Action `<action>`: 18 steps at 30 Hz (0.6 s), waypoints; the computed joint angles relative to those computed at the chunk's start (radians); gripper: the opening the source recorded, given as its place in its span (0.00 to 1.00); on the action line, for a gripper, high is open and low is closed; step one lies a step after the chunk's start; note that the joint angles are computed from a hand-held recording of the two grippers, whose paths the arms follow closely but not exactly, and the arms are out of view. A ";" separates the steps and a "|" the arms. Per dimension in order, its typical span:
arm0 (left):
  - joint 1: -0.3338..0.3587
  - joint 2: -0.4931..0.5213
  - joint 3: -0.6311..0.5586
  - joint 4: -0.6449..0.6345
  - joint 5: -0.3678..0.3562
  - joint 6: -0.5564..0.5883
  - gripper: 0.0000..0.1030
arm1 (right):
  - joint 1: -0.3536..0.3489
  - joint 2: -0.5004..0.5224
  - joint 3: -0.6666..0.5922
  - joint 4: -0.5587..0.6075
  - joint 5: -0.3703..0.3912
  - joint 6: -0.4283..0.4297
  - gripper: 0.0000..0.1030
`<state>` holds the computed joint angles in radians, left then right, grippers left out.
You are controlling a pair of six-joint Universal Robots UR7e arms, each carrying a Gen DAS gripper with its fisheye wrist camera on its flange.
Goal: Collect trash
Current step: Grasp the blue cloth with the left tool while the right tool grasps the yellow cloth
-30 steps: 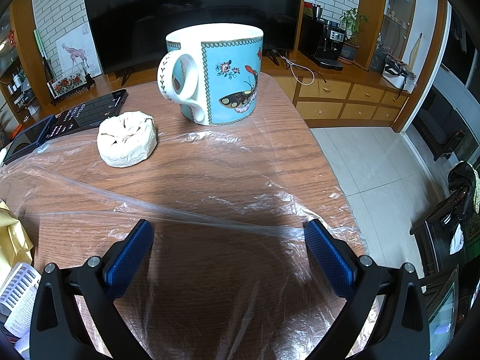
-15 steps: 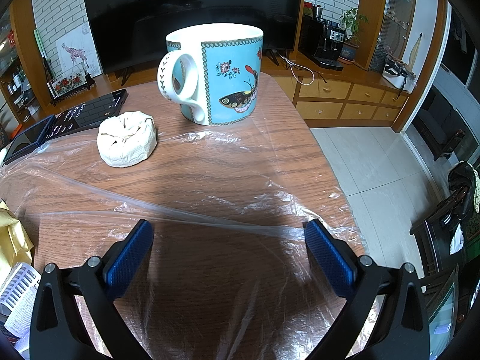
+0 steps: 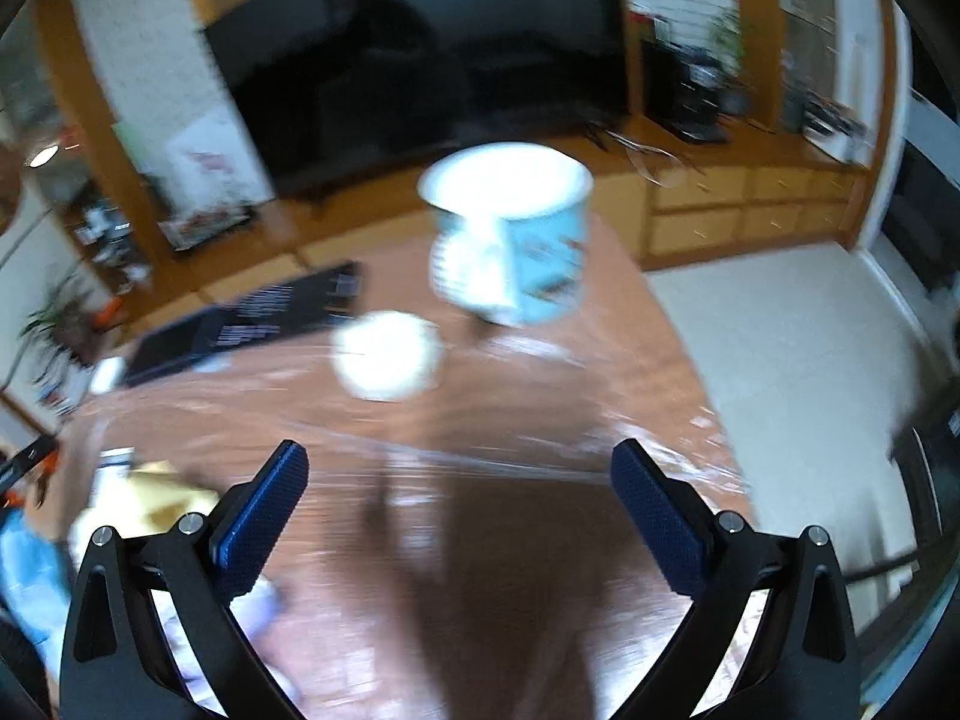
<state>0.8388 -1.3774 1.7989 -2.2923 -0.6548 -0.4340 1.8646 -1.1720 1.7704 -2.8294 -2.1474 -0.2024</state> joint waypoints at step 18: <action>-0.112 -0.139 0.194 -0.059 -0.426 -0.105 0.98 | 0.101 0.156 -0.142 0.319 0.147 -0.142 0.96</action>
